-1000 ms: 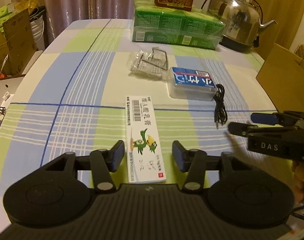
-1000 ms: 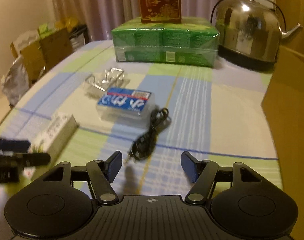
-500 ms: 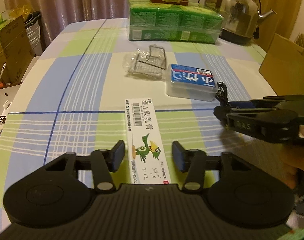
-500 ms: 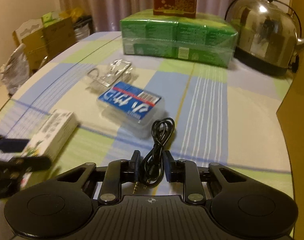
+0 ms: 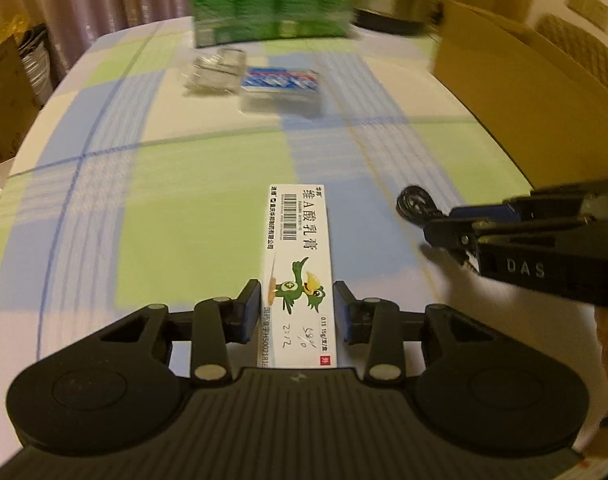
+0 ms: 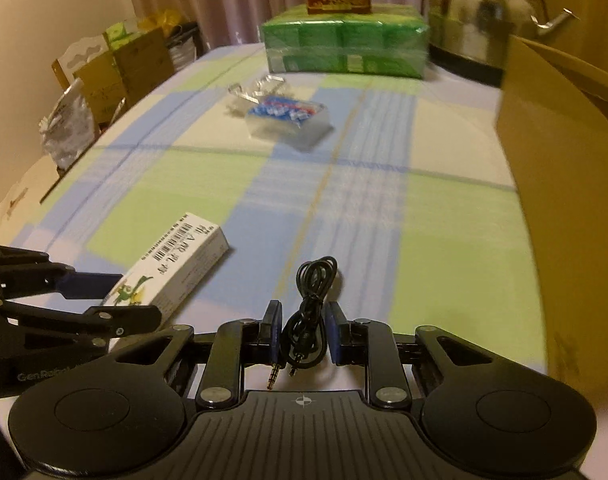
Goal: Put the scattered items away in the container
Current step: 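Grasp the black cable with the right gripper while the left holds the cream box, then carry the cream box in the left gripper to the cardboard box while the right carries the cable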
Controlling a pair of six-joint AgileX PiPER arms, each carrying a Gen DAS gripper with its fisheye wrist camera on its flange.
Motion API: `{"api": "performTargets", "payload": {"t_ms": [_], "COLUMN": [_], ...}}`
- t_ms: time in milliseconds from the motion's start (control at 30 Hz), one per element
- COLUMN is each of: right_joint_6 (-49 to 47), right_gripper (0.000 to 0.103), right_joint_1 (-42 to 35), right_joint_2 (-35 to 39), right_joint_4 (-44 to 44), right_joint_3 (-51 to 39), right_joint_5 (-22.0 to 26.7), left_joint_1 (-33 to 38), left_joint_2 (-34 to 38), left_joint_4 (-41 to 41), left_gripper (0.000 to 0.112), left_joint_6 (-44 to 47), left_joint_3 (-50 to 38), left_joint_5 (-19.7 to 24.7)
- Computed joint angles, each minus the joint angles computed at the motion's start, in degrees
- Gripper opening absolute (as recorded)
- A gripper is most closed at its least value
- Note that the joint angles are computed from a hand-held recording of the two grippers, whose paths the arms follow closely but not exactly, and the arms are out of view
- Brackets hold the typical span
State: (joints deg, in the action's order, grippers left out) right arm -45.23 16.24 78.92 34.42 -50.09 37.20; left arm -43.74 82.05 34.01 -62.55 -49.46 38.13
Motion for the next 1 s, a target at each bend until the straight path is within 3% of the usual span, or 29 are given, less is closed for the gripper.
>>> {"api": "performTargets", "payload": {"t_ms": [133, 200, 233, 267, 567, 700, 767, 1000], "right_joint_6": [-2.6, -3.9, -4.3, -4.8, -6.2, -6.5, -6.4, -4.6], "right_gripper": [0.023, 0.033, 0.044, 0.046, 0.046, 0.046, 0.046, 0.045], "right_joint_1": [-2.9, -3.8, -4.2, -4.8, -5.9, -5.5, -5.3, -3.2], "right_joint_2": [-5.0, -6.0, -6.2, -6.4, -3.9, -3.3, -3.1, -2.9], "right_joint_4": [-1.2, -1.1, -0.7, 0.1, 5.1, 6.2, 6.4, 5.2], "right_joint_3": [4.9, 6.3, 6.7, 7.0, 6.3, 6.1, 6.0, 6.4], "right_joint_5": [1.1, 0.8, 0.8, 1.0, -0.1, -1.0, -1.4, -3.8], "left_joint_1": [-6.8, -8.4, -9.0, -9.2, -7.5, -6.0, -5.3, -5.4], "left_joint_2": [-1.1, -1.2, -1.2, -1.1, 1.8, 3.0, 3.7, 3.5], "left_joint_4": [1.4, 2.0, 2.4, 2.7, 3.1, 2.0, 1.3, 1.7], "left_gripper": [0.034, 0.043, 0.047, 0.047, 0.047, 0.044, 0.034, 0.033], "left_joint_6": [-5.8, -8.2, -9.2, -9.6, -6.2, -4.5, -3.1, -3.1], "left_joint_3": [0.6, 0.6, 0.5, 0.3, -2.4, -3.1, -3.5, -3.0], "left_joint_5": [4.0, 5.4, 6.0, 6.4, 6.1, 4.8, 4.5, 4.3]}}
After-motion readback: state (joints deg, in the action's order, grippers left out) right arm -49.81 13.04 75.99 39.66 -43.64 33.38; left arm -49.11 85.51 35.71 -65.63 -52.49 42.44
